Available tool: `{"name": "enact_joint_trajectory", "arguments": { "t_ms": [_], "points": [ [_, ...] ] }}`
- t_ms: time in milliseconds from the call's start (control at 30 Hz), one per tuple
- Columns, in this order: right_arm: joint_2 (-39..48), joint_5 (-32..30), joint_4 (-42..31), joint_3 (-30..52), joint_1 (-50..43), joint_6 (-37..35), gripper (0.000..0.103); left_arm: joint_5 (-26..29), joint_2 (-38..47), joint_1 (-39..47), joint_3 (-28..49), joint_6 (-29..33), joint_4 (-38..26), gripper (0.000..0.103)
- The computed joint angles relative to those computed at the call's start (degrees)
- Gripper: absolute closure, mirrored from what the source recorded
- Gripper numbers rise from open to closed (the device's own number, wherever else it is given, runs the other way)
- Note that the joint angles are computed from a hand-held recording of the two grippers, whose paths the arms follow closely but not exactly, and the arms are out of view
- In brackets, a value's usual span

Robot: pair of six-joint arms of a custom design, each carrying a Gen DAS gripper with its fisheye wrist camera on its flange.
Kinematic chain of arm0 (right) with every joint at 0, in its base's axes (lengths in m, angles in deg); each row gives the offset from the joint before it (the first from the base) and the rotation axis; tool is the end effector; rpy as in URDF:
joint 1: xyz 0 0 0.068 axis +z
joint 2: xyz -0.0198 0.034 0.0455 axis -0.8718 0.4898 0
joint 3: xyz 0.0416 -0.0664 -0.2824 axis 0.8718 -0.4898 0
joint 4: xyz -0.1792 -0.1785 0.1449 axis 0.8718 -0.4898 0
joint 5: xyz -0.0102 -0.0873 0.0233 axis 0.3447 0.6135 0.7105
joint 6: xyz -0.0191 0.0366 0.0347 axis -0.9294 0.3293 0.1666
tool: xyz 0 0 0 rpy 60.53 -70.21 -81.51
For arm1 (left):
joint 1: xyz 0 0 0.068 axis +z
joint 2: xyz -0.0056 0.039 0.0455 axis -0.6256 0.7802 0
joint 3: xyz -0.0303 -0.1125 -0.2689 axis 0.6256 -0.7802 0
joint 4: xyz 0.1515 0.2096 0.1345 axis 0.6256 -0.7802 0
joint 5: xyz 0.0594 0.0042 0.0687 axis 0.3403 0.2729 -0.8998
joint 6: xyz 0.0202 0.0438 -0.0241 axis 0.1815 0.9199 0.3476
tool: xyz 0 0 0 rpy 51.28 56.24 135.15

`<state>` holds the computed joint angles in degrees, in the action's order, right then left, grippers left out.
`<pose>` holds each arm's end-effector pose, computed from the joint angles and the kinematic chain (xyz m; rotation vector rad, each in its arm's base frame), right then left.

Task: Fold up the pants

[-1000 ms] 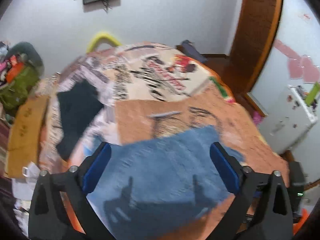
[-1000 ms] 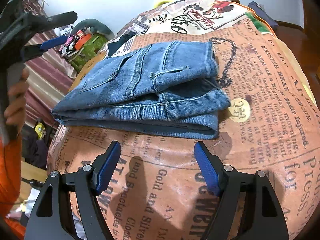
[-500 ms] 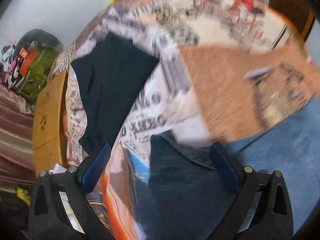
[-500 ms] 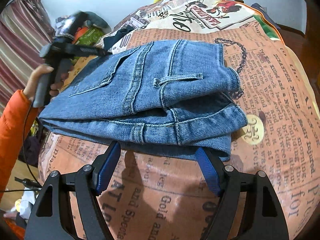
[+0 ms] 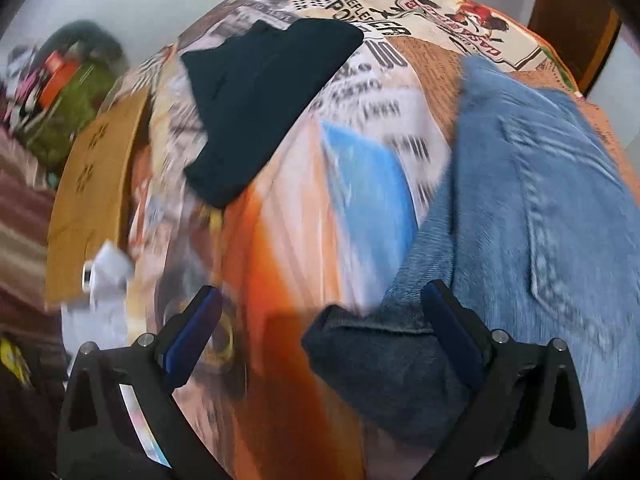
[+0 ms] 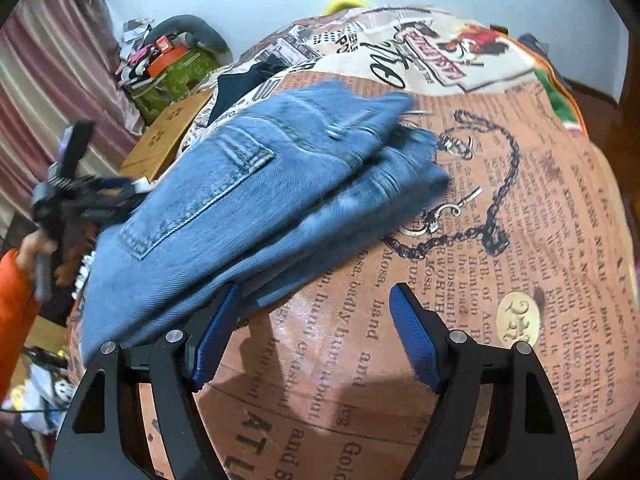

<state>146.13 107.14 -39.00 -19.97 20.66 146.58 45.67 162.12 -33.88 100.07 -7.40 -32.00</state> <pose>0.0482 0.1958 0.1885 0.2126 2.5395 0.3679 0.3025 0.0204 0.1397 0.7826 2.6199 -0.0045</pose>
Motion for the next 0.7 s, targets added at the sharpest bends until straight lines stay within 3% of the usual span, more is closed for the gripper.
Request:
{"name": "enact_joint_trajectory", "arguments": {
  "t_ms": [267,367,533,700],
  "points": [
    [-3.3,4.6,-10.3,1.7,5.7,7.7,0.029,7.2,-16.9,8.4,-9.2,6.1,-11.1,0.001],
    [-4.2,5.6,-12.5,2.4,6.3,8.4,0.029,7.9,-22.7,8.0,-11.6,6.5,-12.2,0.002],
    [-5.4,6.2,-11.9,3.5,3.2,2.6,0.029,10.1,-29.4,5.5,-10.7,3.0,-11.0,0.003],
    [-5.3,6.3,-6.6,4.2,-3.6,-9.5,0.029,10.0,-24.4,-0.1,-3.8,-4.6,-8.0,0.003]
  ]
}}
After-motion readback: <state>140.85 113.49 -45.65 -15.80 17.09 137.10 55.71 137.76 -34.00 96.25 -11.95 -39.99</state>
